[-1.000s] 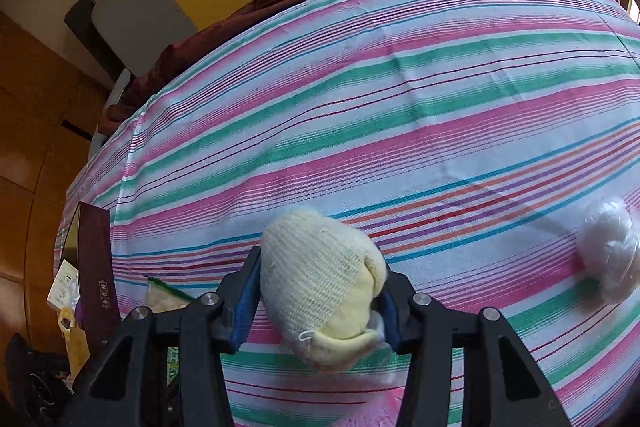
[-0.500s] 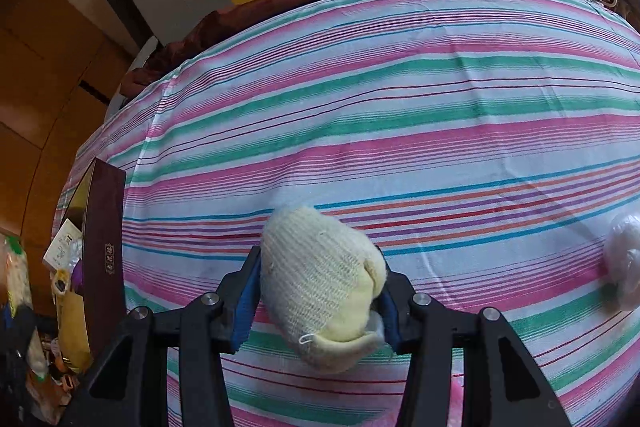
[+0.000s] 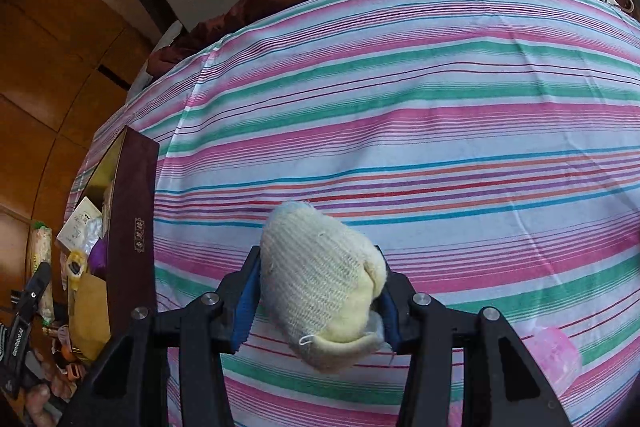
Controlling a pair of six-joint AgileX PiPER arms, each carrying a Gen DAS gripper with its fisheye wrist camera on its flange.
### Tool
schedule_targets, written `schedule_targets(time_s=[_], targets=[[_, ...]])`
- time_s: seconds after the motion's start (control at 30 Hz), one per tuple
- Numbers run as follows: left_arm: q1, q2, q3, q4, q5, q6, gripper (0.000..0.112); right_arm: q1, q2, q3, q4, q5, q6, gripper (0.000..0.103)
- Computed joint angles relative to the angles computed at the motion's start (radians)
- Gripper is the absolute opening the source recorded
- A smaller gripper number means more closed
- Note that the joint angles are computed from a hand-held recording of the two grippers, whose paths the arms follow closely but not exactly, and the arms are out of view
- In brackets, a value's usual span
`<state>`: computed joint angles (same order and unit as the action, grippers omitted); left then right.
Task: Organize objects
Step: 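Carry the cracker packet into the gold tray and open the left gripper while the right lifts the sock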
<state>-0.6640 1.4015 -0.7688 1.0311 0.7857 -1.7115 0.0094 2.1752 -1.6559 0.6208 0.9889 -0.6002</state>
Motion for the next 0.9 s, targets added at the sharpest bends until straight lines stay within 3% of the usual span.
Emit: schedule_targets(time_s=[0.1,0.27,0.4,0.6,0.9], targets=[[0.036,-0.044,0.065,-0.013,-0.032,-0.022,0.047,0.018,-0.024,0.046,0.054,0.0,-0.025,0.05],[0.179,-0.176,0.206,-0.053,-0.206,-0.057,0.048,0.066,-0.095,0.137,0.173,-0.008,-0.106,0.05],[0.265,-0.236,0.271,-0.088,-0.301,-0.046,0.047,0.126,-0.165,0.192,0.267,-0.008,-0.194,0.05],[0.301,-0.227,0.284,-0.085,-0.358,-0.049,0.048,0.247,-0.232,0.225,0.308,-0.033,-0.247,0.05],[0.265,-0.168,0.248,-0.028,-0.332,-0.075,0.052,0.424,-0.188,0.182,0.167,-0.155,-0.136,0.05]])
